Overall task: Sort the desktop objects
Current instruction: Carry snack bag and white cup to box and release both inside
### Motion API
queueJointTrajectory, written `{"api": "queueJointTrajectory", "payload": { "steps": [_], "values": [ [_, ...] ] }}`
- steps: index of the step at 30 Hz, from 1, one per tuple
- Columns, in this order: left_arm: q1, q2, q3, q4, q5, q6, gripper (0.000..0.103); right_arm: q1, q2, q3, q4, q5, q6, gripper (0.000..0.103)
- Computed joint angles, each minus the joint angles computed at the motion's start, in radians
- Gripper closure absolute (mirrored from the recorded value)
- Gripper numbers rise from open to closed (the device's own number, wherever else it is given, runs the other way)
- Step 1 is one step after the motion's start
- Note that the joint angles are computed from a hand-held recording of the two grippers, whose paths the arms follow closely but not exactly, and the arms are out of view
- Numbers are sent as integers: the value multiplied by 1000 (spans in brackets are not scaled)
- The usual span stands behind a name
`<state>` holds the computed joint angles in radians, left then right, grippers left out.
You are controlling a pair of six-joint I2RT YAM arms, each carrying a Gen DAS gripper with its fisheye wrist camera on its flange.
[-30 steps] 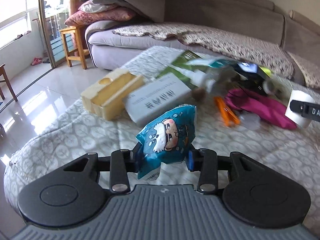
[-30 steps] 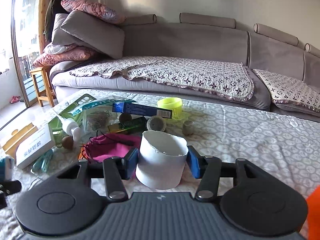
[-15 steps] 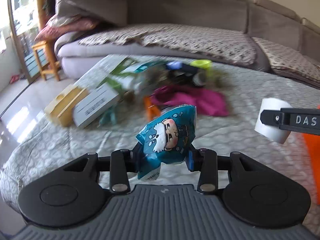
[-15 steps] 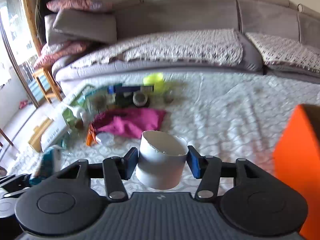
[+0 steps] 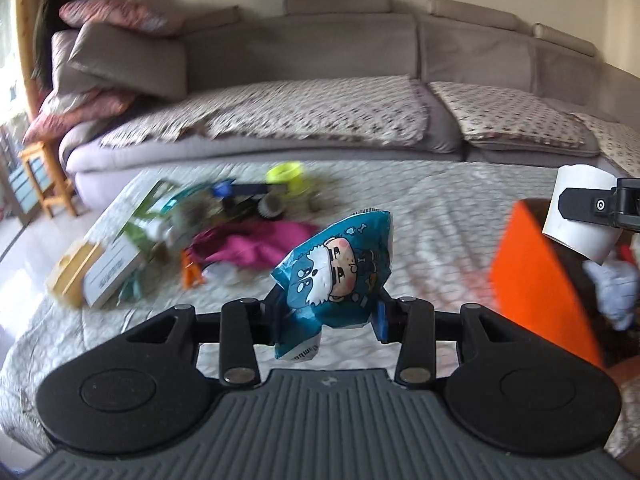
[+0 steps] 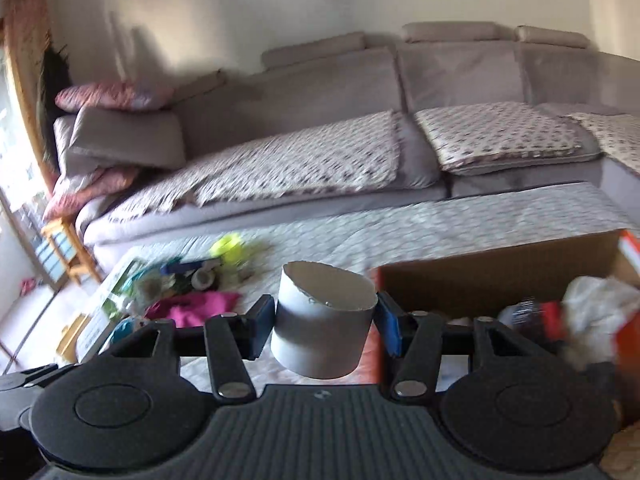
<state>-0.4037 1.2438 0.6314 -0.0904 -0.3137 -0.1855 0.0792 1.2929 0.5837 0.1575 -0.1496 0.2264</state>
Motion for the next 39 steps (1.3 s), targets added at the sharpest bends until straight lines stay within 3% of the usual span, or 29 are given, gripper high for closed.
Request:
{"api": "queueJointTrajectory", "payload": {
  "steps": [6, 13, 22, 29, 34, 39],
  "values": [
    [-111, 4, 35, -9, -57, 1, 62, -133, -35, -55, 43, -53, 7, 50],
    [-167, 46, 73, -2, -57, 18, 62, -277, -50, -91, 61, -129, -7, 50],
    [-210, 95, 177, -58, 113, -6, 62, -503, -23, -107, 115, -197, -9, 49],
    [-208, 269, 334, -112, 251, 30, 61, -553, 123, -73, 184, -182, 21, 49],
    [-204, 369, 434, -137, 252, 30, 61, -540, 198, -49, 252, -142, 62, 49],
    [-215, 392, 445, -137, 253, 39, 60, -537, 251, -39, 369, -155, 79, 49]
  ]
}}
